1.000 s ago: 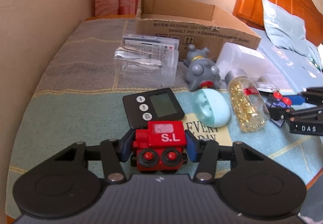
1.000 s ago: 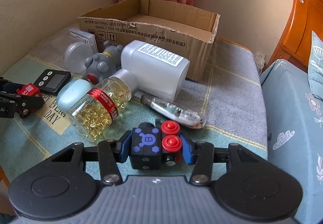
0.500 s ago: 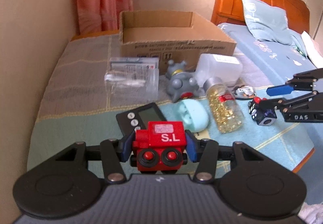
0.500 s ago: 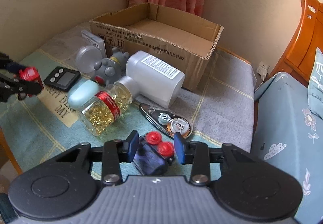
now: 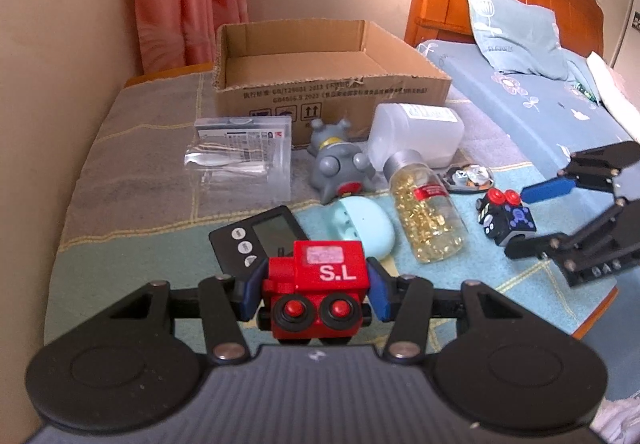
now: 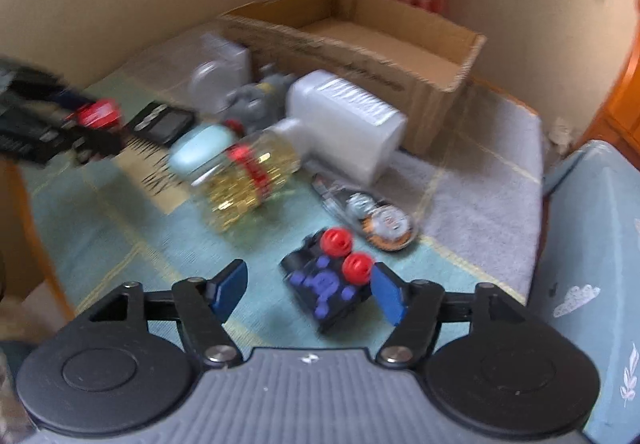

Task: Organize rigid objects
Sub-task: 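Carry red train and fidget cube into the cardboard box and release both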

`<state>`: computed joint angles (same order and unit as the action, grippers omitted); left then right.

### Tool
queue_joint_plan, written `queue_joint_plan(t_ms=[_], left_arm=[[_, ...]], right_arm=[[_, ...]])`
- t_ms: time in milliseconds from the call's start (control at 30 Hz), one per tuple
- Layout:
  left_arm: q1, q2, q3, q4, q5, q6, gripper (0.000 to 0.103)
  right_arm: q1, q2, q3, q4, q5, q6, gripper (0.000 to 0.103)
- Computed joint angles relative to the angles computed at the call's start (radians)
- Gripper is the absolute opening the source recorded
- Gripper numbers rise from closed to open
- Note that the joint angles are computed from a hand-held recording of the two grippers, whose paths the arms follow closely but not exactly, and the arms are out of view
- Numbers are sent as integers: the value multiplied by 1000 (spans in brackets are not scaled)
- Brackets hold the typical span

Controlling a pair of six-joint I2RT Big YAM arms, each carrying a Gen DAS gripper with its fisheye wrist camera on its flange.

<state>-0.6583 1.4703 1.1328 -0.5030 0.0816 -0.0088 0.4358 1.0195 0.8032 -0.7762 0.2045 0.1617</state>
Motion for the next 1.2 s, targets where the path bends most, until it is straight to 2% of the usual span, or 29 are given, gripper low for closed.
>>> queue_joint_plan(t_ms=[100,167,400,500,667,733,900,1067,1200], left_arm=[[-3,10,10,-4,6,8,51],[-7,14,15,-7,3,15,51],[-13,22,31,-24,0,15,51],[-15,27,40,-35,1,9,51],[-17,41,62,-51,-8,13,51],[-17,44,66,-53,-7,13,51],[-17,58,91,-70,0,27,51],[-14,75,128,-107,20,38,51],[-12,78,152,-109,29,62,51]], right_arm=[[8,4,-5,19,51,-24,73],[-8,15,-12,48,55,-63,73],[-108,45,-3,46,-151,-263,72],[-149,58,7,25,-233,-299,71],[-165,44,13,-21,-312,-322,69],[-153,49,10,-5,-289,-315,68],[-132,63,4,24,-246,-313,55],[-101,67,17,9,-180,-291,55],[-109,67,36,-3,-204,-255,55]])
